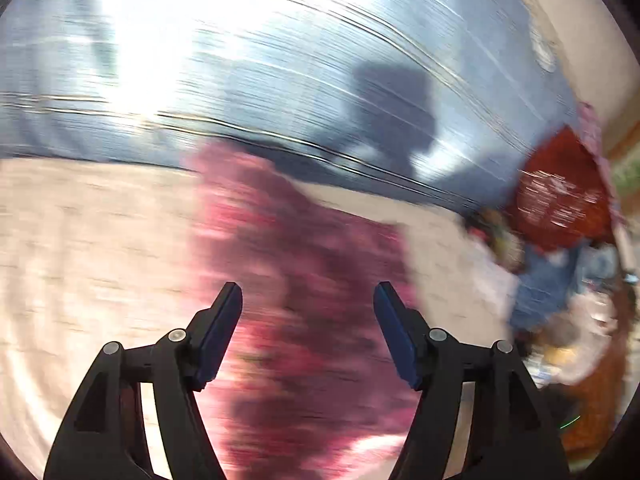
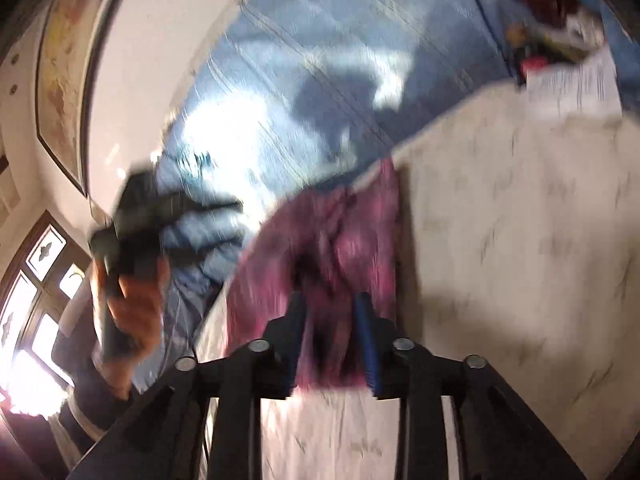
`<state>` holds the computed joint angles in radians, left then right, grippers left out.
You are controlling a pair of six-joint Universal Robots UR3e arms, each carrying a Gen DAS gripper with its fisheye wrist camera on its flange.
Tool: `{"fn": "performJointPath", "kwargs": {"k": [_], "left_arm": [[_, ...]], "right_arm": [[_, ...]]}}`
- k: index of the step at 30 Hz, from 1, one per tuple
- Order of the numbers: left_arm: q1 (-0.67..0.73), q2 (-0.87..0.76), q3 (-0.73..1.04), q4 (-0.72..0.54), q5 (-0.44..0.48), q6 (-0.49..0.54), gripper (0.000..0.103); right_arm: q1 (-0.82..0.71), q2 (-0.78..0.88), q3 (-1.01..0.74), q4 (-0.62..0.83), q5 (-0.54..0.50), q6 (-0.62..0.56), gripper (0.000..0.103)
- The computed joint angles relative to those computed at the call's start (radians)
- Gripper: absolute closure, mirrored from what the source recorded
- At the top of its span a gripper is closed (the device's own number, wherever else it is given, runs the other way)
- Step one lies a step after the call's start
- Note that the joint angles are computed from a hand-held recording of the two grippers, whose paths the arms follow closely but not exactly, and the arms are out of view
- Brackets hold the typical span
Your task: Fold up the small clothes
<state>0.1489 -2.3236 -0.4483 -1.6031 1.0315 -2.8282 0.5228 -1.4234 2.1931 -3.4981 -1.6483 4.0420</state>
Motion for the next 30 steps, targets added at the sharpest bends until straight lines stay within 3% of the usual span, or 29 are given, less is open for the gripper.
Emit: {"fn": "performJointPath", "kwargs": {"k": [2,5,9,11,12,13,14,16,19,21,27,30], "left_arm": [[0.042,-0.005,-0.038,-0.010,-0.009,0.017,0.036],[0.083,-0.039,-0.053,-0.095,-0.061,0.058,0.036],[0.112,-0.005,-0.199,-0.035,-0.120,0.102,0.035],[0.121,0.000,-0.225,-0.035,-0.146,0.120,0.036],[0.124,-0.012,-0.205,-0.049,-0.154,0.124,0.036],[0.123,-0.007,-0.214,-0.045,-0.162,0.121,0.036],[0.124,-0.010,-0.205,-0.053,-0.170,0.119,0.036],[0.135,-0.022,-0.159,-0.098,-0.189,0.134,0.036],[0.142,-0.009,-0.158,-0.087,-0.203,0.147,0.035],[0.115,-0.008,-0.170,-0.019,-0.161,0.107,0.034],[0.016,-0.058,-0.188,0.088,-0.016,0.032,0.032],[-0.005,-0.021,-0.260,0.170,0.027,0.008,0.032]], "right_arm": [[-0.120,0.020,-0.085,0.084,0.164,-0.034,0.058],[-0.196,0.166,-0.303,0.237,0.315,-0.018,0.058],[-0.208,0.370,-0.595,0.458,0.351,-0.002,0.058],[-0.218,0.444,-0.677,0.477,0.396,-0.014,0.057],[-0.210,0.459,-0.719,0.502,0.392,-0.053,0.061],[-0.201,0.476,-0.777,0.547,0.387,-0.129,0.084],[-0.190,0.492,-0.848,0.621,0.365,-0.196,0.094],[-0.150,0.475,-0.929,0.729,0.284,-0.307,0.093],[-0.137,0.374,-0.845,0.666,0.189,-0.330,0.094],[-0.178,0.351,-0.790,0.615,0.190,-0.293,0.094],[-0.241,0.401,-0.746,0.725,0.177,-0.273,0.094],[-0.258,0.383,-0.669,0.660,0.206,-0.235,0.092]]}}
